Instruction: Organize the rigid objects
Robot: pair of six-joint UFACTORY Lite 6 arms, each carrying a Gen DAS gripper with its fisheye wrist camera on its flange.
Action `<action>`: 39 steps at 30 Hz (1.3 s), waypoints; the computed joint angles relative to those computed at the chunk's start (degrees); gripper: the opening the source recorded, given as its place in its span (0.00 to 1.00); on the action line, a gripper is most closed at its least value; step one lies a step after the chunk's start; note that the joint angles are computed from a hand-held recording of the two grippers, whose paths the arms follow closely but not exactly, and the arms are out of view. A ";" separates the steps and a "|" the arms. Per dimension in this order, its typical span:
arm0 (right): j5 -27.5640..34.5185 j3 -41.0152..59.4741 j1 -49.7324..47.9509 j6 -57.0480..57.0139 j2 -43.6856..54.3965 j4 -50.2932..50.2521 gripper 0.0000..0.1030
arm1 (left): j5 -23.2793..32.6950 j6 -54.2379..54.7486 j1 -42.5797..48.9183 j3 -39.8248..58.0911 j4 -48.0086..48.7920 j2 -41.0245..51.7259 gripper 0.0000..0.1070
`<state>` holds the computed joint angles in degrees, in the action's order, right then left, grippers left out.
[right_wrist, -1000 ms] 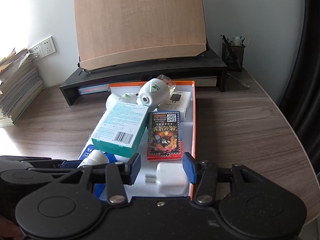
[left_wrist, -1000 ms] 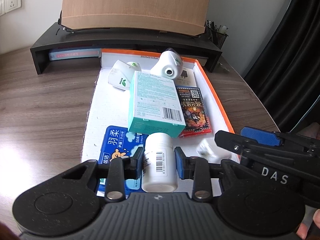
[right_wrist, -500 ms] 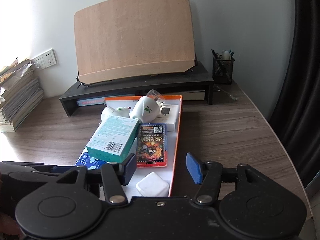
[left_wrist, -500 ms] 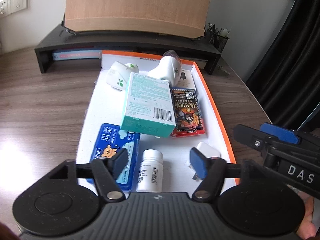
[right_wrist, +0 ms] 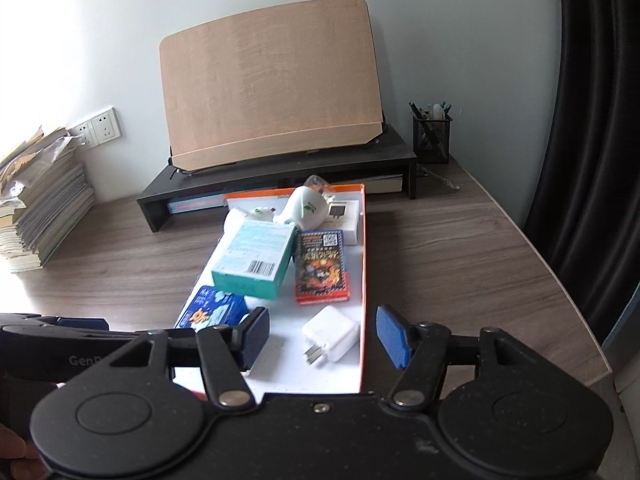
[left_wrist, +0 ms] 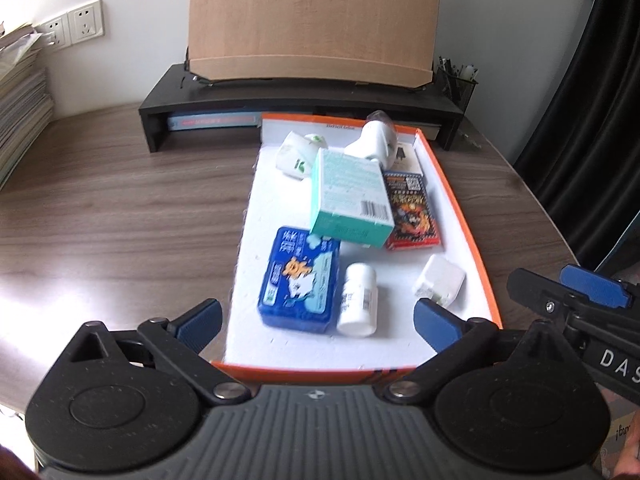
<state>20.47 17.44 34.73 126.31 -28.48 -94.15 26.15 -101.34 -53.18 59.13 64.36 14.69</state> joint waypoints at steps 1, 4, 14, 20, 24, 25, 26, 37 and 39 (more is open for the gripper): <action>0.94 -0.13 1.46 -1.78 -0.44 2.91 0.71 | 0.22 0.15 -0.19 -1.00 -0.25 -0.78 0.96; 4.80 -0.39 6.51 -5.30 -1.53 10.28 0.71 | 1.50 -0.78 -1.17 -3.87 0.41 -3.16 0.96; 13.40 -0.16 17.06 -7.24 -2.59 19.72 0.71 | 0.56 2.23 -1.93 -8.16 -2.32 -6.99 0.96; 15.34 -0.69 19.17 -7.61 -3.62 21.76 0.71 | 0.39 2.71 -2.81 -8.64 -2.46 -7.16 0.96; 16.25 -0.83 19.86 -8.24 -4.22 22.75 0.71 | 0.38 3.21 -3.16 -8.16 -2.96 -6.69 0.96; 16.67 -0.99 20.09 -8.46 -4.65 23.09 0.71 | 0.46 3.17 -3.26 -8.04 -2.94 -6.56 0.96; 16.88 -1.07 20.11 -8.65 -4.91 23.30 0.71 | 0.35 3.25 -3.30 -7.91 -3.00 -6.42 0.96; 17.35 -2.45 19.54 -10.66 -7.48 24.79 0.71 | 1.08 3.07 -4.21 -5.83 -3.19 -4.34 0.96; 17.20 -2.72 19.05 -11.06 -7.94 24.92 0.71 | 1.52 2.50 -4.45 -5.45 -3.00 -4.03 0.96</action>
<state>37.67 14.72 53.78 115.24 -36.41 -69.22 27.67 -98.84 -57.62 53.68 61.36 10.66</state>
